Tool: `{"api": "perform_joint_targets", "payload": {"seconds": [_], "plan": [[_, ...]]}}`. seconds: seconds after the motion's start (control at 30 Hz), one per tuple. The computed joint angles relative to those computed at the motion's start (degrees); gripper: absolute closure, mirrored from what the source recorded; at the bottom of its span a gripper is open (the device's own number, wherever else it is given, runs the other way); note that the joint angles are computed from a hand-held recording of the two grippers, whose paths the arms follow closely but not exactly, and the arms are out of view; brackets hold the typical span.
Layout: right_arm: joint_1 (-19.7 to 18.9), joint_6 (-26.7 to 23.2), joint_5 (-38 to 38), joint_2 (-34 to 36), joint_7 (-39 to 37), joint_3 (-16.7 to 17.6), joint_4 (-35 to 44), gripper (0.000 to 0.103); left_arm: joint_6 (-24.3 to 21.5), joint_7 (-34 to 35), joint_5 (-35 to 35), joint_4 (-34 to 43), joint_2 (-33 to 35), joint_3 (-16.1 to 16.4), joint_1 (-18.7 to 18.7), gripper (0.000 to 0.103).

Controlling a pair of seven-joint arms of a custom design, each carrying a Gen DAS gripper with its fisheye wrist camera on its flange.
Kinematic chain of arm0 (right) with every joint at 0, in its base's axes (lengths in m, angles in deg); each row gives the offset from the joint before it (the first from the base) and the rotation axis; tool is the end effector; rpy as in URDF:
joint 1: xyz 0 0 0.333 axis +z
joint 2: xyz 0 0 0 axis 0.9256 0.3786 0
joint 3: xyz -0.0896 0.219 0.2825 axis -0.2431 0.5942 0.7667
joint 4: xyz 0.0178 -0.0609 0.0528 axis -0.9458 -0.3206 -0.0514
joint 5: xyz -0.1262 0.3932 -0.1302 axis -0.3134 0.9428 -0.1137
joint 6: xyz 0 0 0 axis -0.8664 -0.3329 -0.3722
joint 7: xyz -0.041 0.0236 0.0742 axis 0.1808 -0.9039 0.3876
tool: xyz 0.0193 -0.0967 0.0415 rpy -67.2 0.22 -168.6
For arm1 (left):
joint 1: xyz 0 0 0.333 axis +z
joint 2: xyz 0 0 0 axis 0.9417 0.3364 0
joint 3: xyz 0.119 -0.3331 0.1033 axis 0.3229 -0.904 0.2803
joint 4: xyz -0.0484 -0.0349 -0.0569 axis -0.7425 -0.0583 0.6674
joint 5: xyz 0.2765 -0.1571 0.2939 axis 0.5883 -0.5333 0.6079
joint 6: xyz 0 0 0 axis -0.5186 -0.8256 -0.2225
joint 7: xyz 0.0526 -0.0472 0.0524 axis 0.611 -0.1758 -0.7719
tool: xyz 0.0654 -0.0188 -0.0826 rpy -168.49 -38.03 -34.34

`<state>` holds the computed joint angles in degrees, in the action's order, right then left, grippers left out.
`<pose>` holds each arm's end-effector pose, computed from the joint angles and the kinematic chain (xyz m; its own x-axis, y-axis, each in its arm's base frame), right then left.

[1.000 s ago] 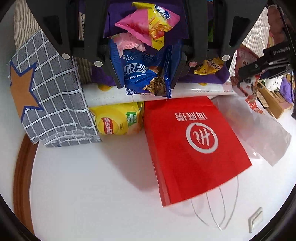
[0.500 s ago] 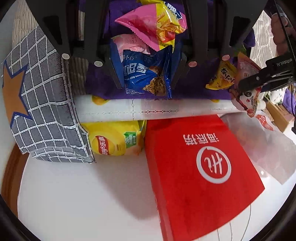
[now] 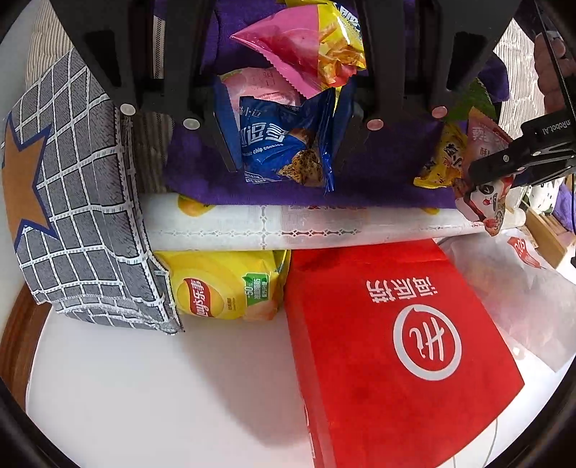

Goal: Organize snacks
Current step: 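Lower the blue packet onto the towel and open the right tool while the left tool lowers the pink packet, then lower the pink panda packet onto the towel and open the left tool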

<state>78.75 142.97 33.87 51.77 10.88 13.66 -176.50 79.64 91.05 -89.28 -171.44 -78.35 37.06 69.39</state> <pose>0.6222 0.2095 0.4050 0.3582 -0.9262 -0.1174 -0.8308 -0.2588 -0.4928 0.5433 -0.0585 0.4294 0.1292 -0.9637 0.2336 -0.8186 -0.2366 -0.5234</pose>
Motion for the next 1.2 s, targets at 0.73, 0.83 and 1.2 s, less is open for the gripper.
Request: {"api": "perform_joint_targets", "payload": {"seconds": [0.73,0.83,1.2], "plan": [[1.6,-5.49,-6.66,3.23,1.92,-0.59,2.74,0.049,-3.09,-5.04,6.57,1.3,1.2,-0.05,1.0,0.052],[1.31,-5.85,-6.24,3.09,1.21,-0.18,2.86,0.048,-3.3,-5.01,6.74,1.27,1.12,0.03,1.03,0.052],[0.78,-2.85,-2.9,-1.35,-1.47,-0.16,-0.01,0.038,-5.08,-11.06,14.78,1.79,1.38,-0.71,1.94,0.051]]}}
